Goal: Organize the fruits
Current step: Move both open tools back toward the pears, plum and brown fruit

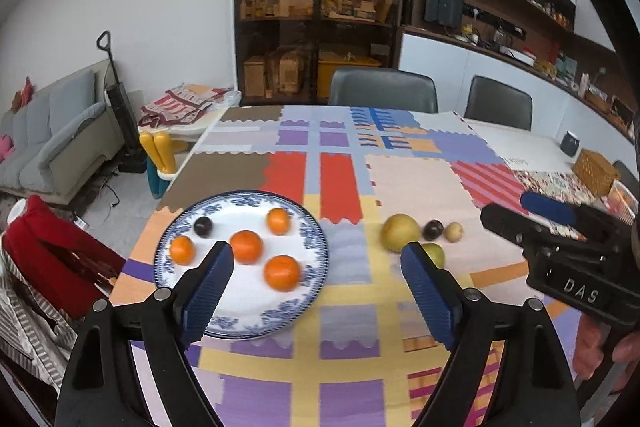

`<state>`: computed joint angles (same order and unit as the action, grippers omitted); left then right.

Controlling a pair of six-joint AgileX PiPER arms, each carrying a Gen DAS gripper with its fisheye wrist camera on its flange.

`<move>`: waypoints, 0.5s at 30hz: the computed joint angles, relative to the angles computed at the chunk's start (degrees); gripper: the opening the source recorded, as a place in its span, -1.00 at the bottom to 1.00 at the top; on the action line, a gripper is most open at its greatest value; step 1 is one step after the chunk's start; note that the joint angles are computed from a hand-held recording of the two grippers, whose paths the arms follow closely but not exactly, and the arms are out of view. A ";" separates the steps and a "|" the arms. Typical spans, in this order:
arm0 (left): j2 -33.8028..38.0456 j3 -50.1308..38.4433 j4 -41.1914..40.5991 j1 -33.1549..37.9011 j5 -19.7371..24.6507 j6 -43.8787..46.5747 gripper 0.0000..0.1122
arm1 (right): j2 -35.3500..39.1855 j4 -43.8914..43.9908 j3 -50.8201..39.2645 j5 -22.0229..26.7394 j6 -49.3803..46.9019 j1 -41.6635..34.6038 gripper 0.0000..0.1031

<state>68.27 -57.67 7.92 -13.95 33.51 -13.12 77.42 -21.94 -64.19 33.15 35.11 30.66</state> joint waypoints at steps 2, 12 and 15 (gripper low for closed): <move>0.44 -0.17 4.30 -3.41 0.06 -4.93 0.53 | -1.03 1.58 0.73 -0.55 -3.44 -1.73 0.29; 6.59 -1.84 17.36 -15.21 1.32 -21.49 0.53 | -1.77 18.26 2.82 -3.79 -29.77 -13.83 0.29; 9.61 -3.16 17.60 -17.11 1.79 -20.80 0.53 | -0.53 26.39 3.15 -4.29 -40.18 -17.84 0.29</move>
